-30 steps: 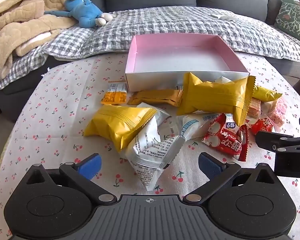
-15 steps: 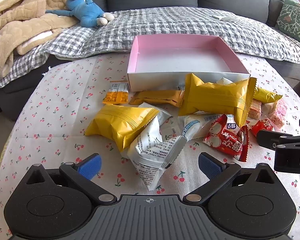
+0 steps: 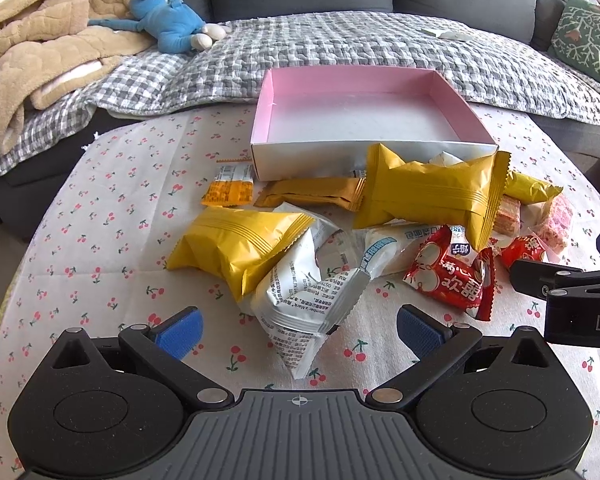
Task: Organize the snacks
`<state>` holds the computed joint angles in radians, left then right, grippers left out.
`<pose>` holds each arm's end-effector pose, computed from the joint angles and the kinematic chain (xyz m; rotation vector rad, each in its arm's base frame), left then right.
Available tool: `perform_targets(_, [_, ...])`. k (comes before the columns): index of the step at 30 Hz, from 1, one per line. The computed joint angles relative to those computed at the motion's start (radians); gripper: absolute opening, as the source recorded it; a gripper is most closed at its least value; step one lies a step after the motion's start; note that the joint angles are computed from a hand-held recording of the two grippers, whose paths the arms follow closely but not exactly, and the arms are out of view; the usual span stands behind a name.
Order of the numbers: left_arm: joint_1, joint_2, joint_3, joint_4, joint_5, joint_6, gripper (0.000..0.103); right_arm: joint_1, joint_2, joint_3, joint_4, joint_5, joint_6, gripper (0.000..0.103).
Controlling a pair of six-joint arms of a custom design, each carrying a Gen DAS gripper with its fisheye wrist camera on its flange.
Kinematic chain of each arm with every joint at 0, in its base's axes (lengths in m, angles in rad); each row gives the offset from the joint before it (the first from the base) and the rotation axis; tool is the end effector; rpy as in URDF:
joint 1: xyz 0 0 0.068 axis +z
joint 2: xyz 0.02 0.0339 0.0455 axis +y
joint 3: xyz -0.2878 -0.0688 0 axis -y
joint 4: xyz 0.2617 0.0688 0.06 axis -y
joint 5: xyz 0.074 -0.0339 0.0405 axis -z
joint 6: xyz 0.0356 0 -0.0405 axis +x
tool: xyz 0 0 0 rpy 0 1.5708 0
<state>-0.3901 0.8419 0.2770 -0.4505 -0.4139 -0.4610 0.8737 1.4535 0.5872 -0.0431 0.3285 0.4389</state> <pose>0.1328 -0.0391 0.1482 -0.2350 2.4597 0.1814 0.1807 0.1979 0.1538 -0.3874 2.3919 0.1891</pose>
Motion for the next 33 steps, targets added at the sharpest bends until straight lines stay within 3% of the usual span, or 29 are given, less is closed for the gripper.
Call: perform_targets(33, [0.023,-0.006,-0.006,0.004,0.011,0.026,0.103,-0.008,0.004,0.007,-0.020,-0.013,-0.001,0.103])
